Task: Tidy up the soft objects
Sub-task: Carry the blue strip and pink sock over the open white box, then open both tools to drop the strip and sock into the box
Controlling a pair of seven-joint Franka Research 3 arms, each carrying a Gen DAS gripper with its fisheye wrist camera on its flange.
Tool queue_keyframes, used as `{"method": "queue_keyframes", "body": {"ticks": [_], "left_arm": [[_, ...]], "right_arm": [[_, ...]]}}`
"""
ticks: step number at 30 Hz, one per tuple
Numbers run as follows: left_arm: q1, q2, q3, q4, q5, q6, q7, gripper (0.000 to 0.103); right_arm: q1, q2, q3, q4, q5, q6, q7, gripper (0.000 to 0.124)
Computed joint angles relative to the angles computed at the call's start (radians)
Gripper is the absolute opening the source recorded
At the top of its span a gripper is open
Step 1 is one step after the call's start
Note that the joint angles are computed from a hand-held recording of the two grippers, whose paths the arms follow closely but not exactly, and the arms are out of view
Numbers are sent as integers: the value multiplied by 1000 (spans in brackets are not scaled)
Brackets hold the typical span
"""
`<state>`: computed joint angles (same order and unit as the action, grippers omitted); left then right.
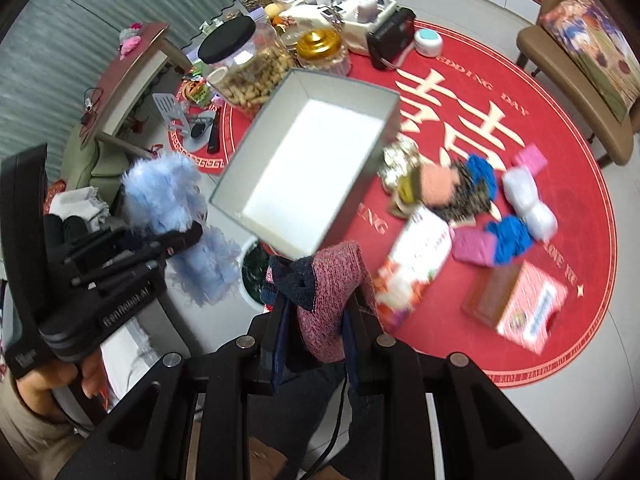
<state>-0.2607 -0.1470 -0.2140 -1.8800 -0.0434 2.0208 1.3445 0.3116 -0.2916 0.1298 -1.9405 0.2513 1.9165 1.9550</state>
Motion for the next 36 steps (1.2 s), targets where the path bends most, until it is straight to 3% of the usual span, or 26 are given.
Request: {"method": "queue_keyframes", "body": {"ticks": [5, 14, 25, 36], "left_arm": [[27, 81, 14, 51, 7, -2, 11, 29], [56, 206, 7, 143, 30, -21, 31, 29], [57, 304, -7, 216, 46, -32, 14, 29], [52, 351, -13, 242, 68, -11, 6, 30]], "right_arm": [[14, 162, 18, 162, -63, -6, 37, 26], [53, 361, -11, 365, -109, -60, 57, 26], [62, 500, -44, 506, -116, -115, 50, 26], [64, 573, -61, 553, -121, -81, 68, 29]]}}
